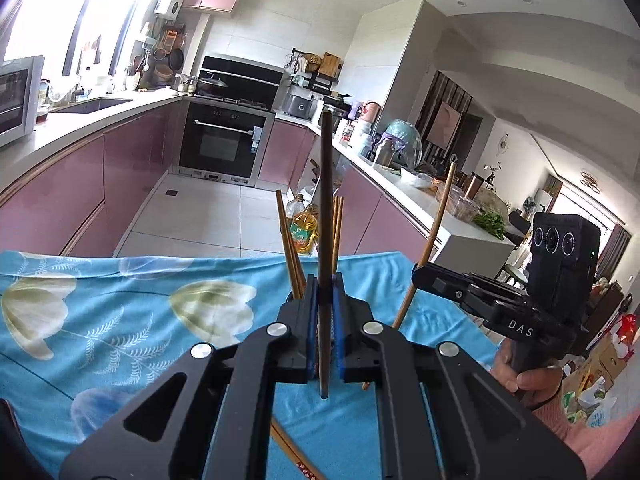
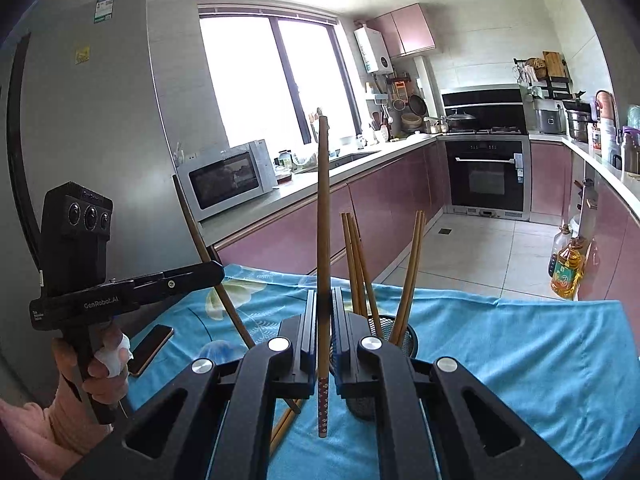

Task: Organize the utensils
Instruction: 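Lower the left tool's chopstick into the holder while the right tool lowers its own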

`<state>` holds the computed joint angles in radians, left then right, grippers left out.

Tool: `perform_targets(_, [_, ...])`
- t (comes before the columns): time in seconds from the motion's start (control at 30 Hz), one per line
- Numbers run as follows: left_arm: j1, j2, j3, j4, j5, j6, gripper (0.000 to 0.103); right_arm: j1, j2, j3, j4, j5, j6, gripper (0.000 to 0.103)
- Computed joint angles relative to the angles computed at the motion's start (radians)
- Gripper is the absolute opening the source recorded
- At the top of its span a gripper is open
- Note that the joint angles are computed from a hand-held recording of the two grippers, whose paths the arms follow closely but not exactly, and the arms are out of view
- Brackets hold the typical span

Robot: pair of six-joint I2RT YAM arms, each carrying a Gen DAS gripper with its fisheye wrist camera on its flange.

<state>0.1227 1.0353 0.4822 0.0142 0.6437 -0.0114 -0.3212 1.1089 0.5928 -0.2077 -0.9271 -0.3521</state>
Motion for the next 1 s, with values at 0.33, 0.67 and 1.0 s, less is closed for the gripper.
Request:
perform_targets(0.33, [-0.13, 0.028, 0.114, 0.02, -0.144, -0.053, 0.008, 0.038, 0.043, 0.066, 0.094, 0.036, 0.088, 0.006])
perform_targets(0.67, [-0.264, 0.105, 0.175, 0.034, -0.305, -0.051, 0.008, 0.095, 0.156, 0.098, 0.195, 0.112, 0.148, 0.006])
perform_targets(1.0, [-0.296, 0.238, 0.195, 0.065, -0.362, -0.015, 0.008, 0.138, 0.229, 0.091, 0.223, 0.177, 0.153, 0.006])
